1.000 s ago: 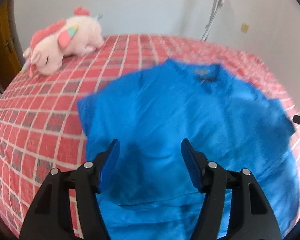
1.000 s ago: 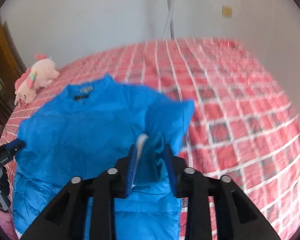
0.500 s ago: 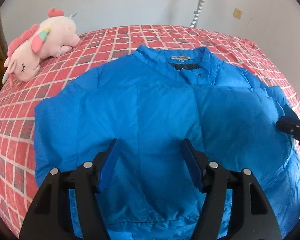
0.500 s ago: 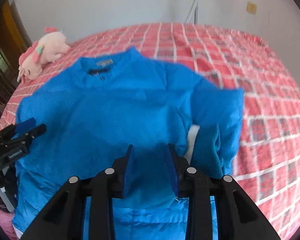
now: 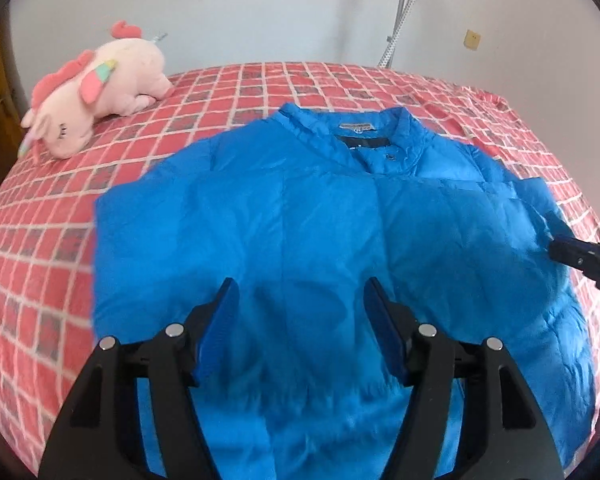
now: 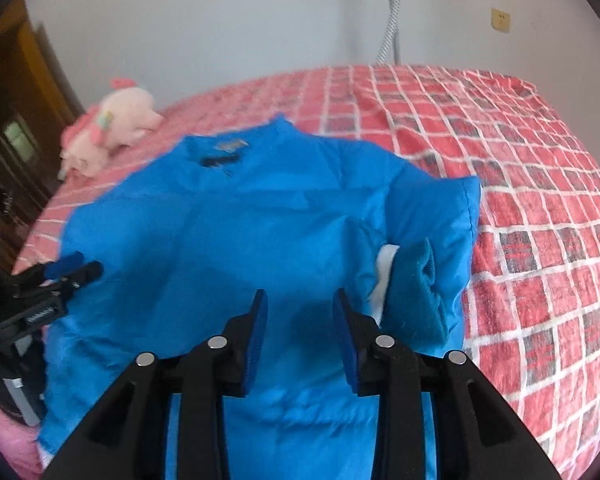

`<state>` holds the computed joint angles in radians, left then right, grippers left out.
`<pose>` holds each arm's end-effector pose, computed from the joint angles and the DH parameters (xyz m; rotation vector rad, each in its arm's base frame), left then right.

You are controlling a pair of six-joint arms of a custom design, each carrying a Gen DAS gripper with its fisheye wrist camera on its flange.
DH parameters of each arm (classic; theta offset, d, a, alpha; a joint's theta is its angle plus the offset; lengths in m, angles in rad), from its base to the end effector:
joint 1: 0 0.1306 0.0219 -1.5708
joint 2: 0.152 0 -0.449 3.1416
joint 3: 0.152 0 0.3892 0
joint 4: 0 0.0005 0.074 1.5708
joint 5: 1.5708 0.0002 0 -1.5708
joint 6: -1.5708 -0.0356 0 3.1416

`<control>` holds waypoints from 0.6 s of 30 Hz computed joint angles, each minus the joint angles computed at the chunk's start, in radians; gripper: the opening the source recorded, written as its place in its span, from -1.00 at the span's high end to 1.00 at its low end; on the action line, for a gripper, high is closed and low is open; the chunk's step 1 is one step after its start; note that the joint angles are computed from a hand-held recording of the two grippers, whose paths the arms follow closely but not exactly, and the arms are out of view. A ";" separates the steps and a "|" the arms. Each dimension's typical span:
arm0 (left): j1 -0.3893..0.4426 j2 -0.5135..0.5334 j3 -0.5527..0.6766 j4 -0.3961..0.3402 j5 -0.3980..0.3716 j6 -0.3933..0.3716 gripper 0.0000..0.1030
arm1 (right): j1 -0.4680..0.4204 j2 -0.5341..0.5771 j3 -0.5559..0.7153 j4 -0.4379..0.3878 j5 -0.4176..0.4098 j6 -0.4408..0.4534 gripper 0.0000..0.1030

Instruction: Fold large clothes

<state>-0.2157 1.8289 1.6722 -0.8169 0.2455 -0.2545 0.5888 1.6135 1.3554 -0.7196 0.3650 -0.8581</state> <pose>0.6293 -0.1473 0.3918 0.6815 2.4334 -0.2964 0.4604 0.2916 0.3827 0.4676 2.4186 0.1572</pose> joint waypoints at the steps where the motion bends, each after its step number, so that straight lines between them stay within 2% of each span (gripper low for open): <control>1: 0.002 -0.018 -0.025 0.019 -0.004 0.001 -0.25 | 0.005 -0.001 0.004 -0.003 -0.002 0.006 0.34; 4: 0.002 -0.039 -0.069 0.050 -0.032 -0.003 -0.25 | 0.016 0.019 0.026 -0.040 -0.001 0.019 0.34; 6: 0.004 -0.026 -0.068 0.042 -0.038 -0.006 -0.26 | 0.011 0.041 0.033 -0.062 -0.008 0.013 0.33; 12: 0.010 0.004 -0.066 0.042 -0.030 -0.017 -0.28 | -0.011 0.050 -0.023 0.022 -0.082 0.007 0.35; 18: 0.005 0.002 -0.082 0.065 -0.047 -0.008 -0.28 | 0.002 0.067 -0.011 0.009 -0.041 -0.001 0.35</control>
<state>-0.2104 1.8305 1.5906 -0.7515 0.1987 -0.2626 0.5912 1.6803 1.3440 -0.7106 0.3243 -0.8592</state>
